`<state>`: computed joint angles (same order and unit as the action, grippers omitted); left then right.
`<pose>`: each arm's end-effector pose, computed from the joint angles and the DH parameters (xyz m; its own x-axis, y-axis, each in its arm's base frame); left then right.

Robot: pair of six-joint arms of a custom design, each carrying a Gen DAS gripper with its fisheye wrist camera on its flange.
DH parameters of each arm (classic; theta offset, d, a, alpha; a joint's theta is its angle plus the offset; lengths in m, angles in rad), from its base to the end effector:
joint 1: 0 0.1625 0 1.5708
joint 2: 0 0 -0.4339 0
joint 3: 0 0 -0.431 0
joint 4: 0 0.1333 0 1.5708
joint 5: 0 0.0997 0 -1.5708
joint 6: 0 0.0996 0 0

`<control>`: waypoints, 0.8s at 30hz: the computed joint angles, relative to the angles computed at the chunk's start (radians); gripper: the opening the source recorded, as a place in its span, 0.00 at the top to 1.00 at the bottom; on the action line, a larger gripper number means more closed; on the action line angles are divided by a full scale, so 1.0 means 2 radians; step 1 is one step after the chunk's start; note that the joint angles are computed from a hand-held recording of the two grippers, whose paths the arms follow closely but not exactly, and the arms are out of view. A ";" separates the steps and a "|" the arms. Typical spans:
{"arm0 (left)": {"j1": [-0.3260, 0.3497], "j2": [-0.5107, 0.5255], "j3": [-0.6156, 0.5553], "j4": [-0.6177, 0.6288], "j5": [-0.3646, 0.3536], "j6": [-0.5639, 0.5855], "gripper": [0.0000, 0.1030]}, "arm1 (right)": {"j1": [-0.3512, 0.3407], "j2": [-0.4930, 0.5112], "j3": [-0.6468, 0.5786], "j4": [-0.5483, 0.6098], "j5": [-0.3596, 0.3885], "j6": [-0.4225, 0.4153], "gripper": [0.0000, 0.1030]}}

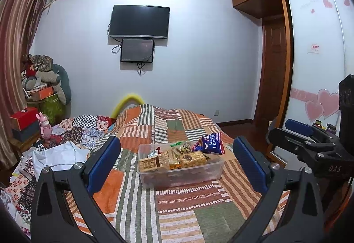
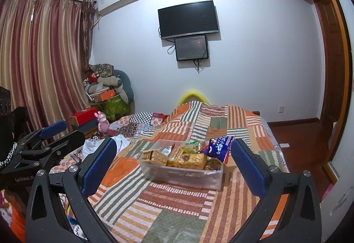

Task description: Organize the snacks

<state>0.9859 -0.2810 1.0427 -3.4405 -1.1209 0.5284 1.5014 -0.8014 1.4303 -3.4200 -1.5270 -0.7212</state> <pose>-0.3240 -0.8092 0.0345 -0.7097 0.3368 -0.6188 0.6997 0.2344 -0.6749 0.0834 -0.7858 0.2801 -0.7664 -0.2050 0.6089 -0.6421 0.2759 -0.7153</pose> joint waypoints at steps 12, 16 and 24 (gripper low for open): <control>0.002 -0.002 0.002 0.002 -0.002 -0.003 0.00 | 0.000 0.000 -0.001 0.001 -0.002 0.002 0.00; 0.003 -0.003 0.003 0.004 -0.004 -0.006 0.00 | 0.000 0.001 -0.003 0.002 -0.002 -0.001 0.00; 0.002 -0.002 0.003 0.003 -0.003 -0.007 0.00 | 0.001 0.001 -0.006 0.005 -0.004 -0.001 0.00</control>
